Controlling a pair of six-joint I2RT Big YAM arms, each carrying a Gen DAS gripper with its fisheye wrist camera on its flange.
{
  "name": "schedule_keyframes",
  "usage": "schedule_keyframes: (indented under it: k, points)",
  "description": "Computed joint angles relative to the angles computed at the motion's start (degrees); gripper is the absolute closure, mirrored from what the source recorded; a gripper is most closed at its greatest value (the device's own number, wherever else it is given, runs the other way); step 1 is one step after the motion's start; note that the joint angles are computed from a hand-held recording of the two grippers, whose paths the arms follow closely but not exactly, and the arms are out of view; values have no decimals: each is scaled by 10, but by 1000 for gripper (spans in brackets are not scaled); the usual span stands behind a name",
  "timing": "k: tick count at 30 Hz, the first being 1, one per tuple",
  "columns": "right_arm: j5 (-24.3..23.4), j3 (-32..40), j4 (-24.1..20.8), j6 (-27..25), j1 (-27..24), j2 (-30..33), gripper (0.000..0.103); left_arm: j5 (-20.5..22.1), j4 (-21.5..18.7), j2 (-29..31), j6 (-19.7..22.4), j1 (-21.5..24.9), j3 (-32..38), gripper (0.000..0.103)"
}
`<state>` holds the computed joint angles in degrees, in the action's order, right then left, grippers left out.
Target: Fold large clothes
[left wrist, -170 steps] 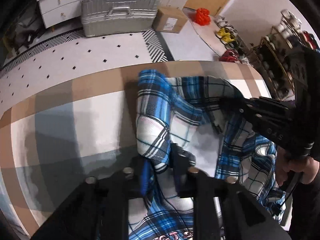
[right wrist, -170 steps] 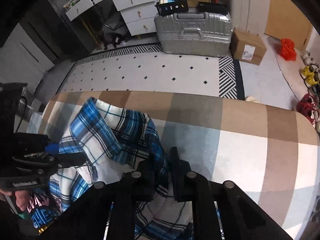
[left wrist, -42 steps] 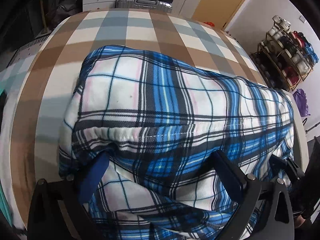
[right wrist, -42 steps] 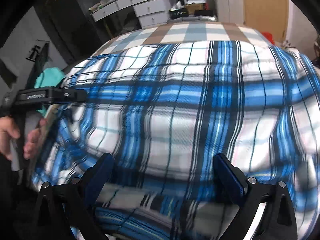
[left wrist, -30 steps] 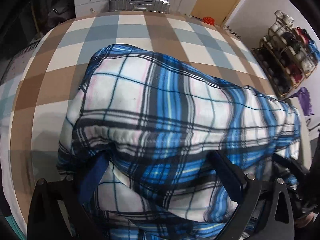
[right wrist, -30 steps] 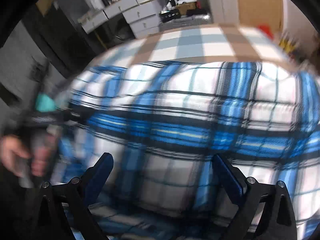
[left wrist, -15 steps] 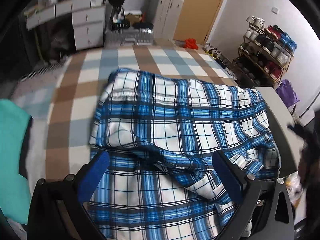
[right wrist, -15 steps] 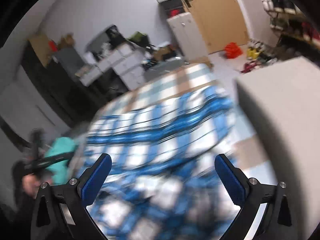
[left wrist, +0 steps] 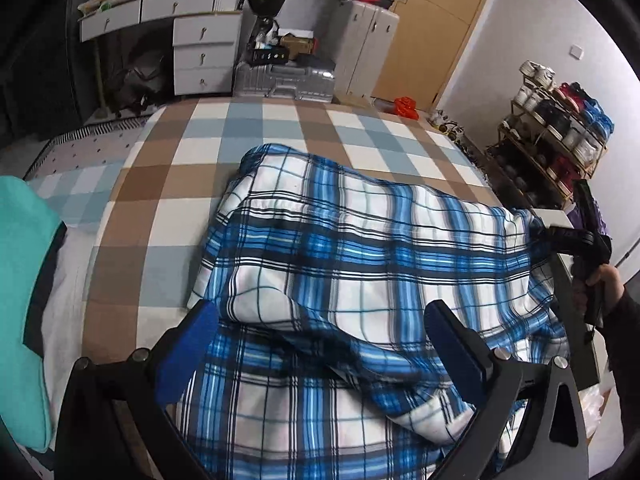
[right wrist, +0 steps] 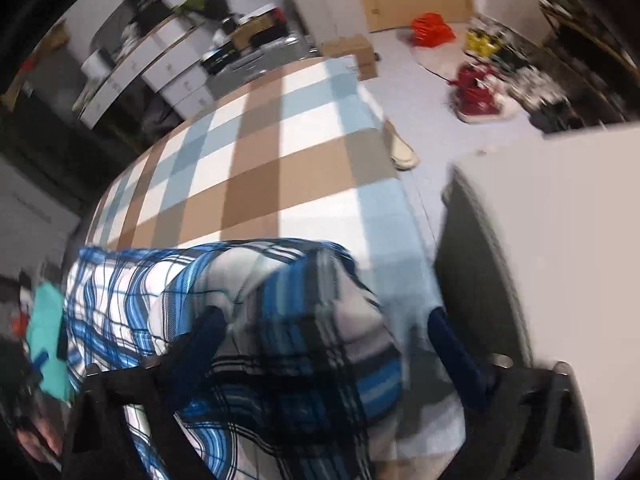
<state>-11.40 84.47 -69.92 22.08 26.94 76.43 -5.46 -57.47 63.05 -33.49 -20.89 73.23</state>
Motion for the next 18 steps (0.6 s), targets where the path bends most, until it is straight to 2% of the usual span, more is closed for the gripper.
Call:
schedule_keyframes:
  k: [1,3,4,5,8,12,18]
  points:
    - [11,15,-13,8,8,17,74,8,9,1,-4,6,-5,2]
    - [48,34,-27,-10,30,33,85,21,19,-1,-10,11,-13,2]
    - [59,41,-31,-13,36,39,87,24,22,0,-13,14,-16,2]
    - [45,50,-32,-5,32,49,90,26,25,0,-13,15,-18,2]
    - [5,58,-13,22,12,61,94,28,30,-3,-18,21,-26,2]
    - [46,92,15,-1,17,87,95,30,39,-9,-36,27,-34,2]
    - [84,192,32,-36,27,176,96,36,36,2,-42,28,-30,2]
